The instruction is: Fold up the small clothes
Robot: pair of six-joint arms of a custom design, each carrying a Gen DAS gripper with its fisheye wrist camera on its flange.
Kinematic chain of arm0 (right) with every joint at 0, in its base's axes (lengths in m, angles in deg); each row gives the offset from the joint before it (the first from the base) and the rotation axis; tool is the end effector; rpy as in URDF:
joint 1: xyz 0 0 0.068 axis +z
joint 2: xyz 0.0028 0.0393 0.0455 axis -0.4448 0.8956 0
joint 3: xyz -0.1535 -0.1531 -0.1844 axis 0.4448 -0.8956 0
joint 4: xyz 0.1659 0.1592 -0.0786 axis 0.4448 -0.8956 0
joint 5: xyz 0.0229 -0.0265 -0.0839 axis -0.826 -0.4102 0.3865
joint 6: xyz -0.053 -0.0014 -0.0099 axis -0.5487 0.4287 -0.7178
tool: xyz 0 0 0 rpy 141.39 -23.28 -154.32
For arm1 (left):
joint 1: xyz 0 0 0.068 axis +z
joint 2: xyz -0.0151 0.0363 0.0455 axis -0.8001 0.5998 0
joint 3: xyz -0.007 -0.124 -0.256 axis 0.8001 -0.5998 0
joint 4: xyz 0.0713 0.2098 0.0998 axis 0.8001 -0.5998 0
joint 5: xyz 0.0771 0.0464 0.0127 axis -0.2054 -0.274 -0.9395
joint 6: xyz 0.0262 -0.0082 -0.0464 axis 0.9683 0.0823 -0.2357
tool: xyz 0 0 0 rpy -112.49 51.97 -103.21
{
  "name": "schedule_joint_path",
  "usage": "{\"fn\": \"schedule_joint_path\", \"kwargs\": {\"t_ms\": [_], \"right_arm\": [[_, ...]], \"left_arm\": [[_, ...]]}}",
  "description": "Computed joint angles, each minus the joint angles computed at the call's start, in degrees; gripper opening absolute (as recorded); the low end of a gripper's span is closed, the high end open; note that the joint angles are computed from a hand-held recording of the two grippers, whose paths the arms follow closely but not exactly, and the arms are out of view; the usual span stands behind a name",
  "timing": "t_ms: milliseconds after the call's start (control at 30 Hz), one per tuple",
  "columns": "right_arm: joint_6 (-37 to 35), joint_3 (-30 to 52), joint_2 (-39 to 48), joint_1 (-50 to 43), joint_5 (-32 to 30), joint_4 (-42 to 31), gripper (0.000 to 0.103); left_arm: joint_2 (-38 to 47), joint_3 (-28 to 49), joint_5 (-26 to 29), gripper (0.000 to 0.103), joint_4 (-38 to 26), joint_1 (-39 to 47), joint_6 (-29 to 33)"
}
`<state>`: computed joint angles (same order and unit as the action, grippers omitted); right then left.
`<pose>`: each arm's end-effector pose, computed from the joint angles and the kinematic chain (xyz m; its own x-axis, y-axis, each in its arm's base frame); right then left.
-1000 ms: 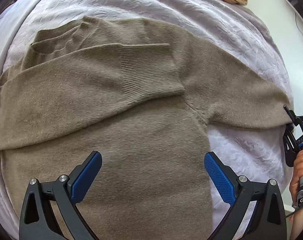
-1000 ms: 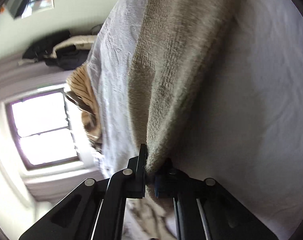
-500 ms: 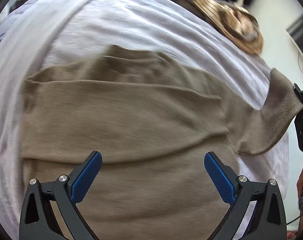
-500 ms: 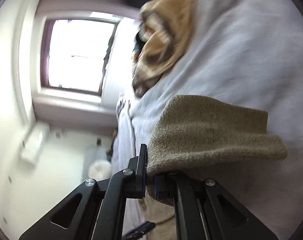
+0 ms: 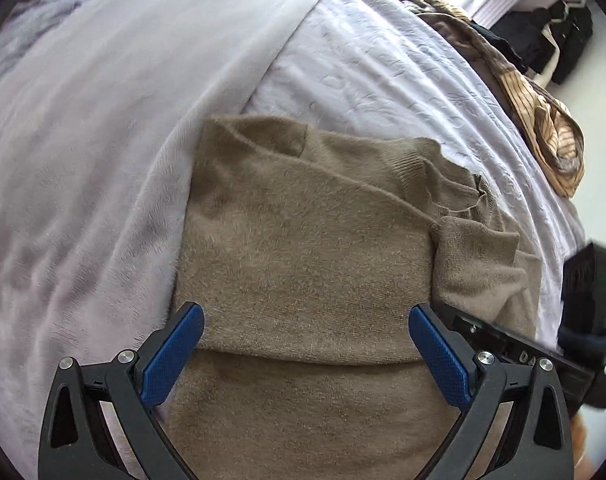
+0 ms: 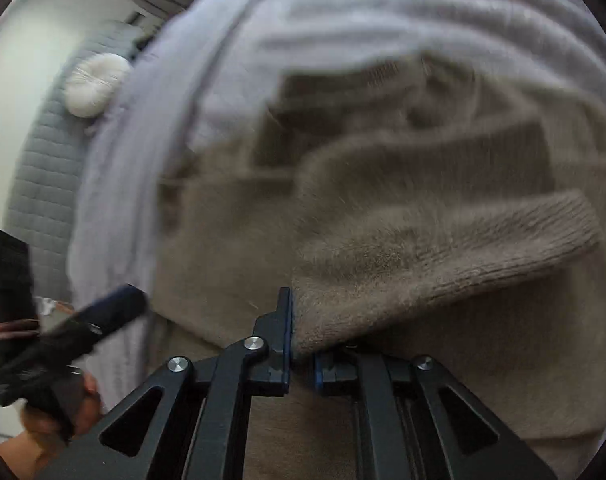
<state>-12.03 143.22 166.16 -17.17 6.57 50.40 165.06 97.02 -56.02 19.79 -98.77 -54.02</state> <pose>0.3478 0.0758 0.0801 -0.9304 -0.3172 -0.1840 -0.3662 0.7803 0.5069 0.1900 -0.1858 0.1281 -0.8073 -0.5375 -0.2438 -0.4570 0.8306 -0.3181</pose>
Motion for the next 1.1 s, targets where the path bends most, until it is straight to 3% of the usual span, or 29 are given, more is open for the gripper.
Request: {"fn": "schedule_joint_path", "kwargs": {"t_ms": [133, 200, 300, 400, 500, 600, 700, 800, 867, 933, 967, 1000, 1033, 1067, 1100], "right_arm": [[9.89, -5.59, -3.16, -5.11, -6.9, 6.06, 0.028], [17.32, -10.8, -6.07, -9.75, -11.48, 13.19, 0.029], [24.13, -11.16, -6.97, -11.25, -11.07, 18.5, 0.028], [20.85, -6.97, -6.19, -7.66, -10.07, 16.31, 0.018], [14.42, -7.03, -7.15, -0.82, -11.39, 13.96, 0.018], [6.11, -4.84, -5.33, 5.9, -12.16, 6.4, 0.018], [4.58, -6.77, -5.95, 10.35, -6.09, 5.92, 0.018], [5.26, -10.06, -7.3, 8.1, -6.18, 5.97, 0.019], [5.24, -12.83, -9.17, 2.94, -7.36, 5.34, 0.026], [2.19, -16.53, -9.85, -5.5, -8.42, 4.57, 0.046], [2.41, -17.46, -9.98, -10.75, -9.04, 3.98, 0.046], [3.62, -18.27, -9.69, -13.75, -9.46, 4.91, 0.046], [4.62, -18.25, -9.25, -18.33, -9.93, 4.66, 0.047], [6.13, -18.4, -8.72, -22.62, -10.15, 5.21, 0.047], [6.55, -18.21, -8.29, -26.31, -10.13, 5.0, 0.047]], "left_arm": [[-2.7, -6.29, 1.68, 0.103, 10.94, -0.17, -1.28], [-3.59, -9.16, 3.15, 0.103, 16.61, 0.63, -0.84], [-3.94, -12.83, 6.82, 0.103, 24.92, 3.0, 1.06], [-2.46, -16.97, 11.19, 0.103, 35.82, 6.28, 1.18], [0.68, -22.06, 14.59, 0.103, 48.82, 9.14, -1.39], [5.79, -24.86, 18.8, 0.103, 59.49, 11.88, -3.44], [9.23, -24.19, 21.17, 0.103, 61.66, 12.86, -3.4], [9.71, -21.71, 21.3, 0.103, 57.74, 12.65, -2.19], [9.92, -20.44, 21.21, 0.103, 55.72, 12.77, -1.8], [9.41, -19.13, 20.63, 0.102, 52.91, 12.56, -1.63], [9.03, -18.76, 20.21, 0.1, 51.5, 12.36, -1.33], [8.21, -17.59, 19.45, 0.084, 48.23, 12.11, -0.83], [7.91, -16.05, 19.36, 0.061, 44.8, 12.05, 0.17], [8.19, -14.67, 19.94, 0.049, 42.34, 12.21, 1.1], [8.71, -13.16, 20.51, 0.028, 39.92, 12.27, 2.06]]}}
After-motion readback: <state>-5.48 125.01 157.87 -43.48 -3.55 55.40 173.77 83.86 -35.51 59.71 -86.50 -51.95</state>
